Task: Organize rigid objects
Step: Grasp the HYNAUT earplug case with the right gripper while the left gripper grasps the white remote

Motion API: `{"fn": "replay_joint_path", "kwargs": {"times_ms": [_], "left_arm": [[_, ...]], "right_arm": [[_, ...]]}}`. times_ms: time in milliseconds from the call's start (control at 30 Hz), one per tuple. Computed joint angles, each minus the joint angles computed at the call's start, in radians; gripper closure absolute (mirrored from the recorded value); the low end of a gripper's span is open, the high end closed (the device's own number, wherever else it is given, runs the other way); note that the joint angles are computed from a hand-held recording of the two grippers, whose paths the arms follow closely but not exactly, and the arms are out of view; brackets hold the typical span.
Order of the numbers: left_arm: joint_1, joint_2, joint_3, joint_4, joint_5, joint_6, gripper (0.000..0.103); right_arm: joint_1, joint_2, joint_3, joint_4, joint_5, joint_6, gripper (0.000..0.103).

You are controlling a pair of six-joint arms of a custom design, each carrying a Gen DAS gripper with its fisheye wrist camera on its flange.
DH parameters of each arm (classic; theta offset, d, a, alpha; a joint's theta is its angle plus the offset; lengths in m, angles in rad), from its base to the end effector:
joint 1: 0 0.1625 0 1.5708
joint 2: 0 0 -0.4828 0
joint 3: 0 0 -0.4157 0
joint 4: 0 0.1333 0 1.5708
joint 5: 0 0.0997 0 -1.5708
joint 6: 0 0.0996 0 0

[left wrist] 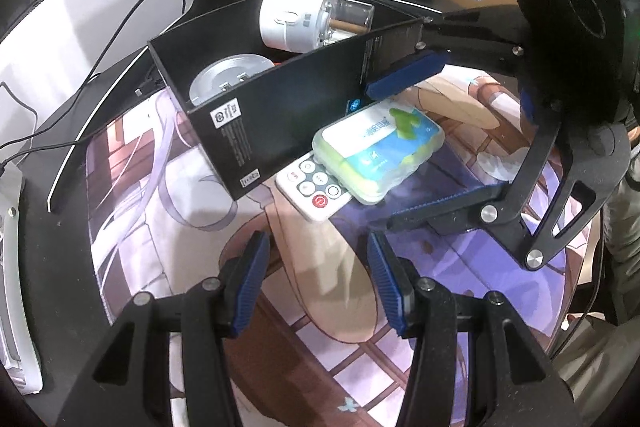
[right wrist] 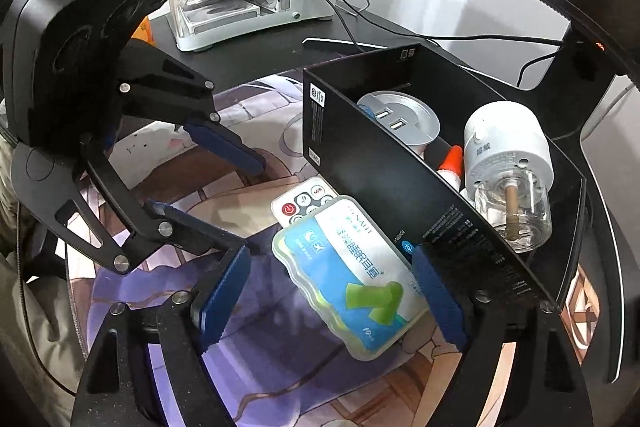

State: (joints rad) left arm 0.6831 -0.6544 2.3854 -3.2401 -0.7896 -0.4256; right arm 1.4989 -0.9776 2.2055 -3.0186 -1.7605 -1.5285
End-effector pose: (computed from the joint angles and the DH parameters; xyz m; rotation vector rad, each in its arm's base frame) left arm -0.1911 -0.4178 -0.0307 0.5867 2.3590 -0.5516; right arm 0.0763 -0.5352 0.0976 1.8762 -2.1487 0.0246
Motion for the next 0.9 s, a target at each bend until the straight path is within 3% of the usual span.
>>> {"fn": "replay_joint_path", "kwargs": {"times_ms": [133, 200, 233, 333, 600, 700, 833, 900], "left_arm": [[-0.001, -0.001, -0.001, 0.006, -0.002, 0.0, 0.051], [-0.001, -0.002, 0.0, 0.006, 0.0, -0.002, 0.051], [-0.001, -0.001, 0.0, 0.005, -0.001, -0.002, 0.051], [-0.001, -0.007, -0.003, 0.021, -0.005, 0.0, 0.051], [-0.004, 0.003, -0.048, 0.111, 0.046, 0.105, 0.05], [0.024, -0.011, -0.06, 0.115, 0.011, 0.116, 0.05], [0.043, -0.025, -0.054, 0.095, -0.029, 0.103, 0.05], [0.04, -0.021, -0.048, 0.067, -0.055, 0.117, 0.049]], "right_arm": [[0.01, 0.029, -0.033, 0.043, -0.064, 0.061, 0.019], [0.005, 0.036, -0.039, 0.05, -0.058, 0.081, 0.024], [0.005, 0.035, -0.047, 0.067, -0.056, 0.103, 0.034], [0.006, 0.019, -0.057, 0.103, -0.051, 0.13, 0.047], [0.001, -0.041, -0.036, 0.145, -0.081, 0.131, 0.047], [-0.003, -0.072, -0.043, 0.182, -0.091, 0.159, 0.047], [0.005, -0.041, -0.03, 0.008, -0.178, 0.158, 0.047], [0.004, -0.038, -0.042, 0.02, -0.196, 0.175, 0.047]]}}
